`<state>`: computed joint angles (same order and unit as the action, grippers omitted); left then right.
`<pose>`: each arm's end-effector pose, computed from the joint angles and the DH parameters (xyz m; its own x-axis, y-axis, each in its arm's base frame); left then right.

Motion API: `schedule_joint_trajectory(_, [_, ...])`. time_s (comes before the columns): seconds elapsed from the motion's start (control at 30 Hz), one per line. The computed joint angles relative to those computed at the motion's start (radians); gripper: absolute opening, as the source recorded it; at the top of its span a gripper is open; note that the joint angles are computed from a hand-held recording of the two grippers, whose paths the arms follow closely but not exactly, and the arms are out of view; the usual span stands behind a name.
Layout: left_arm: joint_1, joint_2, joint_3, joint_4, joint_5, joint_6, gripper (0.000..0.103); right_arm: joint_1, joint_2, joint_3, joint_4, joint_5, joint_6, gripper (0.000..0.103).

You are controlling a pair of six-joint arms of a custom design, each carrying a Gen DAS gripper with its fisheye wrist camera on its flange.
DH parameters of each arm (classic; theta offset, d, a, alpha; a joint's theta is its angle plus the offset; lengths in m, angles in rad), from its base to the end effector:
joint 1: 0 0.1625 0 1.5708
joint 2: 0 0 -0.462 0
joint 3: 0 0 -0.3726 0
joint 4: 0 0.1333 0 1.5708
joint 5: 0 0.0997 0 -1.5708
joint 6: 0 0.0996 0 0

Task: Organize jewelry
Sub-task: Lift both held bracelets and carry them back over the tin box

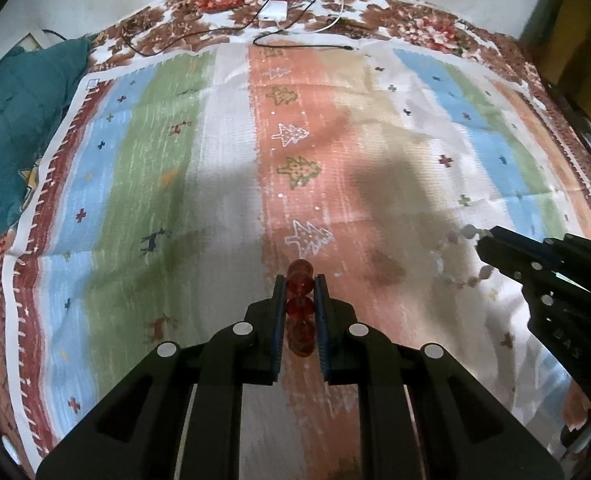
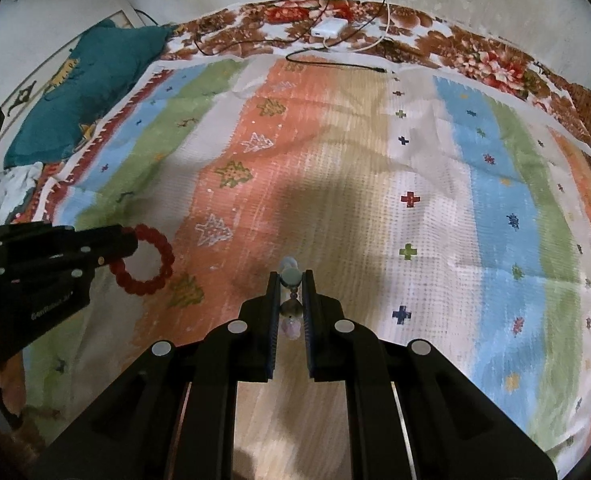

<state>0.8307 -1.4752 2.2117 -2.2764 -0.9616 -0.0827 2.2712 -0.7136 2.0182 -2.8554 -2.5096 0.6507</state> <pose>-0.1409 -0.4364 0.2874 -0.6473 0.5032 -0.5725 0.6227 0.7823 -0.0165 0.3923 -0.3832 0.0446 -0.7414 0.1503 0.6540 -0.2454 0.8463 -0.4727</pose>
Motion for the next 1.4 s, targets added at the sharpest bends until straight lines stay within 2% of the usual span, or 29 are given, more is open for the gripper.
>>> schedule_joint_trajectory(0.37, [-0.075,-0.117,0.037,0.086,-0.026,-0.062,0.013,0.073,-0.016,0.003,0.037,-0.004,0.058,0.012])
schedule_joint_trajectory(0.9, [-0.173,-0.295,0.062,0.229,-0.057,-0.146,0.013,0.175,-0.035,0.001,0.153,-0.02,0.149,0.012])
schedule_joint_trajectory(1.4, [-0.248,-0.41,0.084,0.327,-0.09,-0.206,0.013,0.234,-0.031,0.0,0.202,0.002,0.206,0.012])
